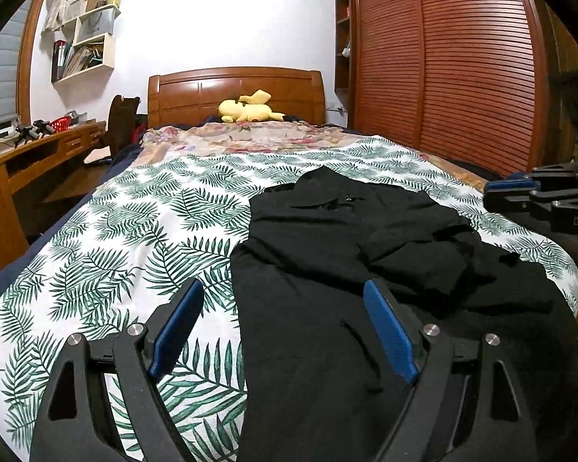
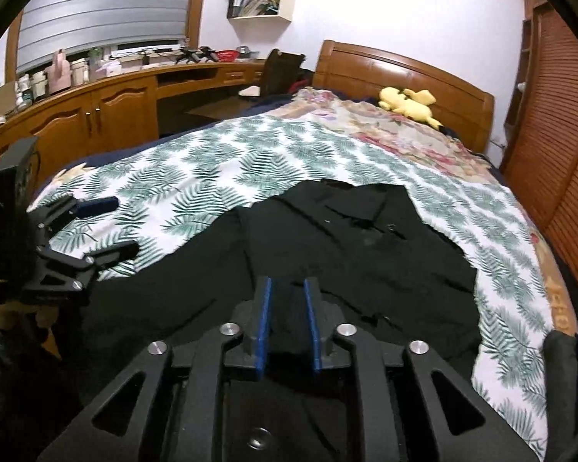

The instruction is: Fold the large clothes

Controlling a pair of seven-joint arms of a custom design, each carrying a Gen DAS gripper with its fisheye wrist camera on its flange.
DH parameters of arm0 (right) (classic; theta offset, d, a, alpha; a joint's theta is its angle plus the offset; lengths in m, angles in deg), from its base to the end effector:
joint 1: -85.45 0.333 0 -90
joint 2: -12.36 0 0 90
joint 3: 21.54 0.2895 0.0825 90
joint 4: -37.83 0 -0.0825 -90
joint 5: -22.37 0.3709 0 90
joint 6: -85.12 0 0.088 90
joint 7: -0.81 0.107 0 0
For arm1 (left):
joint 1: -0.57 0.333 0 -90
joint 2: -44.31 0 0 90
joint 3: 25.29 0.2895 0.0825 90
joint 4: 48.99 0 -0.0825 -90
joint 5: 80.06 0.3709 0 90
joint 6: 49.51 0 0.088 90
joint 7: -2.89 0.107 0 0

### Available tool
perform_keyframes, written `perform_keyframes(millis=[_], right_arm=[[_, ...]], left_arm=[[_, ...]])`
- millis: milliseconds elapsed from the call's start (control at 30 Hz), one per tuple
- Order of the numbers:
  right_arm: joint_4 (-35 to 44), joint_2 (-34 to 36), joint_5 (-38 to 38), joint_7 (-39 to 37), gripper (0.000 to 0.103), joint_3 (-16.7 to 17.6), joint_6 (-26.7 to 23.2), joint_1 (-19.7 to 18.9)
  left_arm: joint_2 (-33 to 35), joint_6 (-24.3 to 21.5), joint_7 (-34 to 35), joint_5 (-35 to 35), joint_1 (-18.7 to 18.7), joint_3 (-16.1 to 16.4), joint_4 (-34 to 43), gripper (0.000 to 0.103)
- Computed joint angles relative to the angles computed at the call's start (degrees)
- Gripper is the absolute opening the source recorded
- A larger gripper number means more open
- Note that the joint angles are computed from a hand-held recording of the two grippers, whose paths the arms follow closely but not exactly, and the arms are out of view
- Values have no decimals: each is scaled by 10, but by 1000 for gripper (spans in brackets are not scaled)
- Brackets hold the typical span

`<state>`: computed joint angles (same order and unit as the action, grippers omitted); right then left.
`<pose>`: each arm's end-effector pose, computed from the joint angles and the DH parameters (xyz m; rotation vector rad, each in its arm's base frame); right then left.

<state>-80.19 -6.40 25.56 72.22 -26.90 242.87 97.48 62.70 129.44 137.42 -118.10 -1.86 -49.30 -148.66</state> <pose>0.4998 0.0484 0.6735 -1.8905 1.2679 -0.9284 0.6277 -0.2146 0.4978 -1.1985 1.9845 -1.2413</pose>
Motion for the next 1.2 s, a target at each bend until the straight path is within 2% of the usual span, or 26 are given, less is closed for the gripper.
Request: perform_keyframes(millis=[67,133,367,600,667,733,833,900,1000,1100,1200], right_arm=[[-5,-1,-1,4,38,-5,8,-7],[-8,3,5,10,45,-13,11,-14],[-17,30,17,42,47,-34,13,-56],[-7,77,34,46,47,-41,5,-89],[-1,84,43,34,47,-41,4,-94],[-1,88,71,5,47,-45,6,-91],[1,94,88,-15,47,-44,11,-96],[-10,88,125,-46,47,-50,20,-91],[-31,69,180,-91,47,-63,15,-80],[-46,56,184,-115,47,-63,12,-80],[-55,49,198,-133,47,-72,13,-74]], left_arm=[[2,-1,-2,2,-2,0,3,86],[5,-4,-9,10,-10,5,8,86],[14,-24,-39,53,-47,24,14,86],[32,-71,-40,65,-70,8,42,85],[40,-89,-47,74,-85,12,55,73],[45,-106,-61,90,-105,21,67,57],[57,-130,-65,98,-122,15,90,48],[63,-144,-66,103,-132,15,101,45],[75,-158,-87,137,-164,34,120,43],[90,-187,-118,174,-188,51,145,38],[105,-218,-148,198,-204,58,173,37]])
